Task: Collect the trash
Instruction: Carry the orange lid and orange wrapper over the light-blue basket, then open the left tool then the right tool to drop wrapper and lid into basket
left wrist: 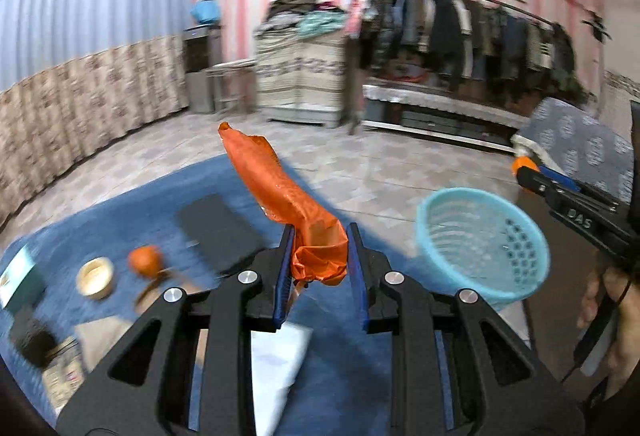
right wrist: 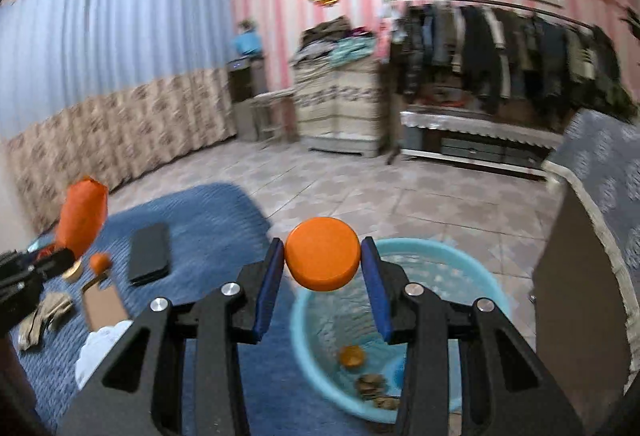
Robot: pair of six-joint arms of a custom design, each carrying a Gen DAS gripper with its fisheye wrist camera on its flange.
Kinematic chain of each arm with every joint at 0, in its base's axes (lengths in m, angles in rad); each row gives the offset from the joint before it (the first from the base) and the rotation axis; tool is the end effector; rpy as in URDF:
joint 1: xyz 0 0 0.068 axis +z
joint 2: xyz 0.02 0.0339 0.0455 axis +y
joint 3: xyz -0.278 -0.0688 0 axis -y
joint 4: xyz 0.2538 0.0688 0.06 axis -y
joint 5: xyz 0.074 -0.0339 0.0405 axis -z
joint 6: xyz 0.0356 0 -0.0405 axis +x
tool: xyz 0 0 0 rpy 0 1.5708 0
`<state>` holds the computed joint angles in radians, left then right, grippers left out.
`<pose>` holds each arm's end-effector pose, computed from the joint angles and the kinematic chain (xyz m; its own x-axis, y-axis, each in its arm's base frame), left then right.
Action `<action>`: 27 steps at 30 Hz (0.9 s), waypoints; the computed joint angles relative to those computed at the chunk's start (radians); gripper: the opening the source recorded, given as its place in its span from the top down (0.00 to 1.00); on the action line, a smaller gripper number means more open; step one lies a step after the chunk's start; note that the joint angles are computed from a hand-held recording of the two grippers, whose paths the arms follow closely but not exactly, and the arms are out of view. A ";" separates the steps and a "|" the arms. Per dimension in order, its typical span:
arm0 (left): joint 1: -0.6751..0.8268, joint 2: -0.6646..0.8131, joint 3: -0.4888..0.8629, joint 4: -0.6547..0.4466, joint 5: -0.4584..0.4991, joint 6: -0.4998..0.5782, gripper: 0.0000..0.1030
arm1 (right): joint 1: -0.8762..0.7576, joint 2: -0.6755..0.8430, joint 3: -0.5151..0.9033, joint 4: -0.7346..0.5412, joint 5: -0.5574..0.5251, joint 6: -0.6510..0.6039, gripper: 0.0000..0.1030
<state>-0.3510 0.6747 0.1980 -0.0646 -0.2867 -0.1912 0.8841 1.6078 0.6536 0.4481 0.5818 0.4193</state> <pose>0.1430 -0.0417 0.1683 -0.4944 -0.0131 -0.8691 0.0084 0.9998 -0.0198 0.2159 0.2325 0.1687 -0.4197 0.0246 -0.9073 -0.1867 0.9759 0.1128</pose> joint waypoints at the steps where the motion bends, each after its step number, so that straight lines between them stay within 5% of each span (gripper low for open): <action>1: -0.058 0.069 0.009 0.060 -0.020 -0.018 0.76 | -0.022 -0.011 -0.022 0.016 -0.008 0.005 0.61; 6: -0.244 0.376 0.052 0.301 -0.114 -0.043 0.76 | -0.132 0.012 -0.053 0.054 -0.068 -0.001 0.61; 12: -0.283 0.663 0.132 0.477 -0.068 -0.053 0.76 | -0.220 0.037 -0.062 0.056 -0.130 0.014 0.61; 27: -0.284 1.117 0.411 0.595 0.146 -0.023 0.76 | -0.333 0.078 -0.096 0.060 -0.207 0.110 0.61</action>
